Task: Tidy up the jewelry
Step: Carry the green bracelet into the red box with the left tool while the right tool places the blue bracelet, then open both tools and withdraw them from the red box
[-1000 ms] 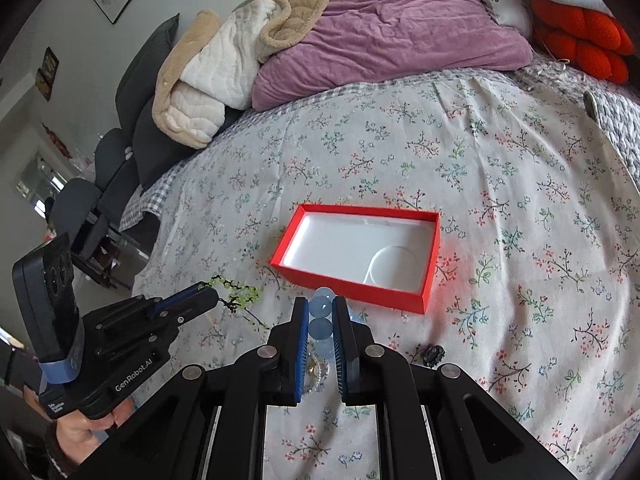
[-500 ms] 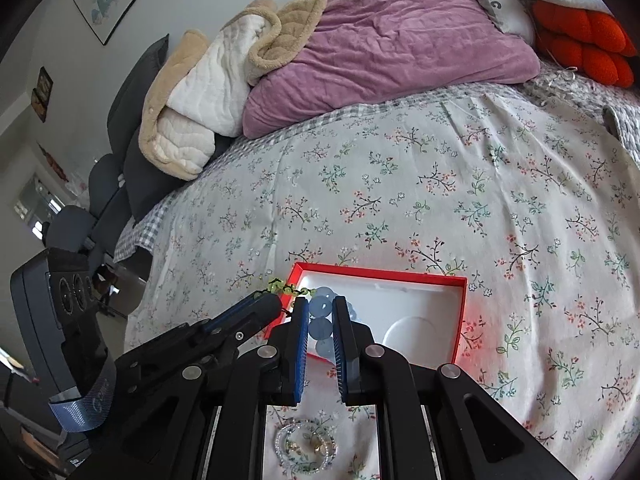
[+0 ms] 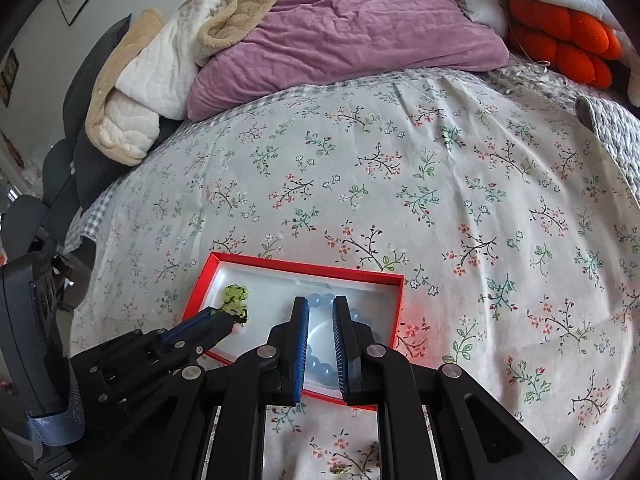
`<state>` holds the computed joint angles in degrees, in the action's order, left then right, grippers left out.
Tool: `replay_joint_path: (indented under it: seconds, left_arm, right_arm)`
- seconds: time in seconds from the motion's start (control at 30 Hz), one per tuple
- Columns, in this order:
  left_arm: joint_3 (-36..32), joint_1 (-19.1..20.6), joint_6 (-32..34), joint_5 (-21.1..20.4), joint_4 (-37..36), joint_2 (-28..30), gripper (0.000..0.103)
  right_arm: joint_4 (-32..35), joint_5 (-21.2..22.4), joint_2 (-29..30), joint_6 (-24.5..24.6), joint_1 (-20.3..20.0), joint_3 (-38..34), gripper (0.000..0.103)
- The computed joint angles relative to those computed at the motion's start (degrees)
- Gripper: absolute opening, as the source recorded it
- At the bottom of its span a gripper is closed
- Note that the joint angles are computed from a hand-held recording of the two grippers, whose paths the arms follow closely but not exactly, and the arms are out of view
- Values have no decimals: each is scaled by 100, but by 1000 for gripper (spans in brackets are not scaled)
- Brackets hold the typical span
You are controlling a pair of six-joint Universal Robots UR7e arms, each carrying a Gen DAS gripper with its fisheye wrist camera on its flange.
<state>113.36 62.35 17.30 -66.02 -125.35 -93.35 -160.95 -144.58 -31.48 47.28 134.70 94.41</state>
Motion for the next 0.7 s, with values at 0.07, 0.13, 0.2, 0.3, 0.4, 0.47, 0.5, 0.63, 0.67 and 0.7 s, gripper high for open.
replay_joint_path:
  seconds: [0.07, 0.13, 0.2, 0.3, 0.4, 0.47, 0.5, 0.63, 0.67, 0.7]
  left_arm:
    - [5, -34, 5, 51, 54, -65, 31]
    - [10, -75, 22, 107, 126, -159, 42]
    - [6, -101, 28, 136, 184, -241, 50]
    - [-82, -79, -29, 86, 432, -355, 65]
    - [-118, -91, -77, 225, 692, -476, 80]
    - [-91, -104, -48, 365, 804, -588, 82]
    - [-86, -103, -55, 414, 892, -641, 82]
    - [-94, -6, -184, 571, 1306, -813, 84]
    - [-111, 31, -262, 625, 1448, -842, 84]
    - [-144, 81, -332, 645, 1574, -852, 84]
  right_arm:
    - [13, 67, -38, -56, 16, 16, 15]
    - [153, 46, -62, -42, 53, 4, 15]
    - [326, 30, -94, 27, 98, 0, 15]
    - [514, 43, -147, 157, 156, 28, 16]
    - [689, 64, -197, 269, 220, 72, 18]
    - [800, 80, -224, 333, 259, 99, 35]
    - [888, 60, -232, 376, 289, 104, 48]
    - [1132, -109, -233, 434, 444, 113, 81]
    - [1200, -105, -244, 451, 479, 121, 81]
    - [1212, -112, -250, 457, 505, 140, 81]
